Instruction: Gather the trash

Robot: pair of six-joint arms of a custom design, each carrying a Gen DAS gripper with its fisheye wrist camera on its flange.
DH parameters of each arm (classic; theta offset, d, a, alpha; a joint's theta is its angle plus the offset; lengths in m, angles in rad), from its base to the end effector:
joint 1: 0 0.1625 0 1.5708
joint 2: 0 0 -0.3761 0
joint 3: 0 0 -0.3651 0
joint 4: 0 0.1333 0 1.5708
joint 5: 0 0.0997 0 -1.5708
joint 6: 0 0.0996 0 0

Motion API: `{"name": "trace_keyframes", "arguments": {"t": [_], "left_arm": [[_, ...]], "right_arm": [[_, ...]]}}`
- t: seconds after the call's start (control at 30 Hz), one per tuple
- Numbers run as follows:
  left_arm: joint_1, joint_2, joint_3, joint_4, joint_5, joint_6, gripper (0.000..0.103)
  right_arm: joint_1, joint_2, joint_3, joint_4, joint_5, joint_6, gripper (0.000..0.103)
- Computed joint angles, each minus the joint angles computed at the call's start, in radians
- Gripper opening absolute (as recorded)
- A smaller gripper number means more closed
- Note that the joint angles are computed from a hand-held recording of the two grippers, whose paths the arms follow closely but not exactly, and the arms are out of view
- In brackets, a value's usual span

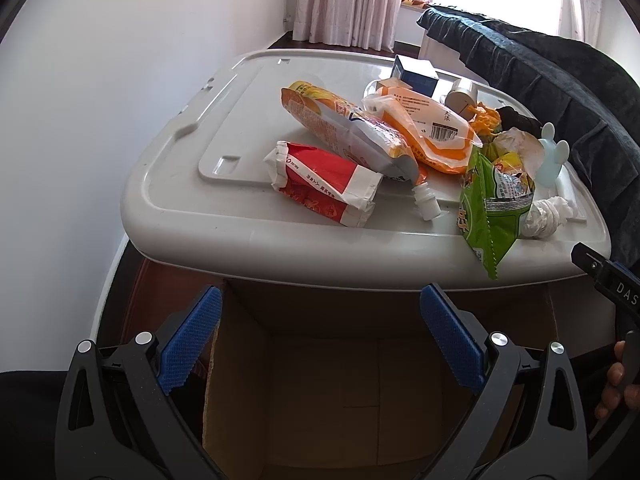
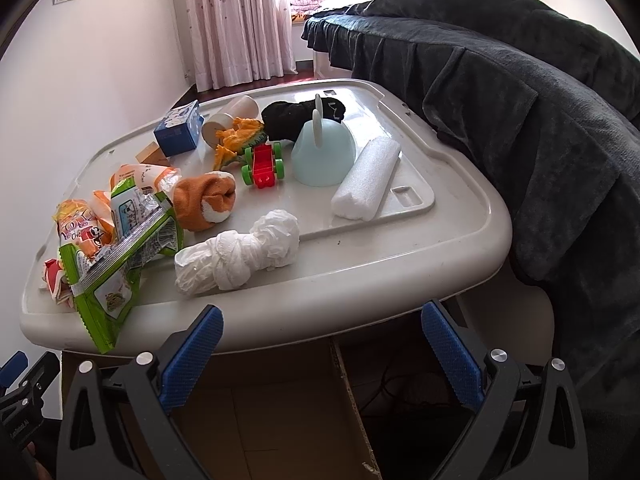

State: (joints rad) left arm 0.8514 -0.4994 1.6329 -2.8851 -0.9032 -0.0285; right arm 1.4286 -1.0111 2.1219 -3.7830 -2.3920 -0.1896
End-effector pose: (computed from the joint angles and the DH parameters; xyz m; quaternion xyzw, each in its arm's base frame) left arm -0.2467 -0.5775 -0.0471 0.2908 0.8954 -0.1986 0.2726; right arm -0.0065 -0.4712 0.2123 -0.1903 -0.7861 0.4170 0.4147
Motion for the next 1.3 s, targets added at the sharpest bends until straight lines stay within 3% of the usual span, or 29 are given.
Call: {"name": "trace_keyframes", "arguments": {"t": [0.9,1.3], "left_arm": [[-0.005,-0.001,0.012,-0.031,0.003,0.024,0.097],[-0.004,-0.008,0.004,0.000,-0.020,0.010,0.097]], "right_arm": [[-0.001,-0.002,0.004,-0.009,-0.005,0.001,0.098],[-0.017,-0.101,-0.080,0.147,0.000,0.021,0.098]]}}
